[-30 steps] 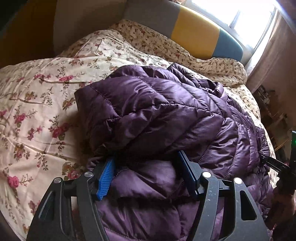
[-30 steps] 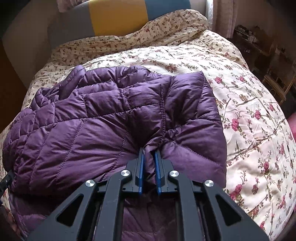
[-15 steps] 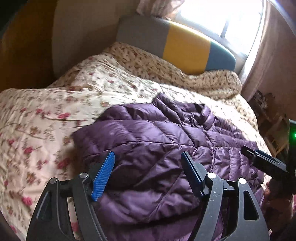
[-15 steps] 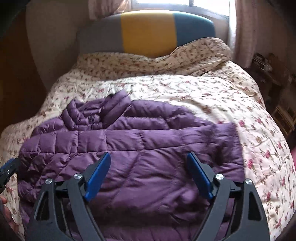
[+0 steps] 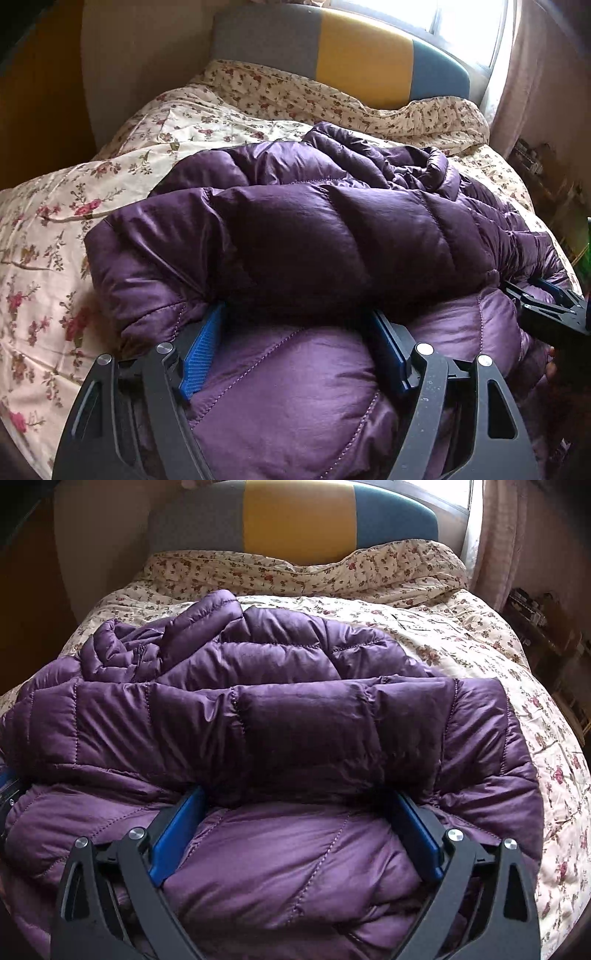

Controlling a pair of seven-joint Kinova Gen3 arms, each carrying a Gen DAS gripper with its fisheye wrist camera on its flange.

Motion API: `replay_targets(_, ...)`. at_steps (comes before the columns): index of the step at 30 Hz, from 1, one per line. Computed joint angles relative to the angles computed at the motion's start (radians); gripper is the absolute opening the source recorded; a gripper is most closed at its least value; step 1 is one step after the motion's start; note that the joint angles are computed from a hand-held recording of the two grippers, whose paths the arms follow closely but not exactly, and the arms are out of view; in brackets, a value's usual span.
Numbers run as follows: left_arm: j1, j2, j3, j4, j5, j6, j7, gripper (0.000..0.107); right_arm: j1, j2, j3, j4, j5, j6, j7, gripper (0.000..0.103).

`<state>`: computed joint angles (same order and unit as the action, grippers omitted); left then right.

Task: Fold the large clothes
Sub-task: 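Press the folded jacket flat with both grippers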

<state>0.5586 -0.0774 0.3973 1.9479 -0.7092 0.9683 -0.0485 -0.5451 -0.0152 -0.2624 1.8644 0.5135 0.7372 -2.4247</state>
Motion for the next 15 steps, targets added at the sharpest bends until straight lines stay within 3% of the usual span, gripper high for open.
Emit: replay_targets(15, 0.004, 0.003, -0.005, 0.009, -0.02, -0.016, 0.021, 0.079, 0.002, -0.005, -0.004, 0.025, 0.029, -0.033, -0.029, 0.098)
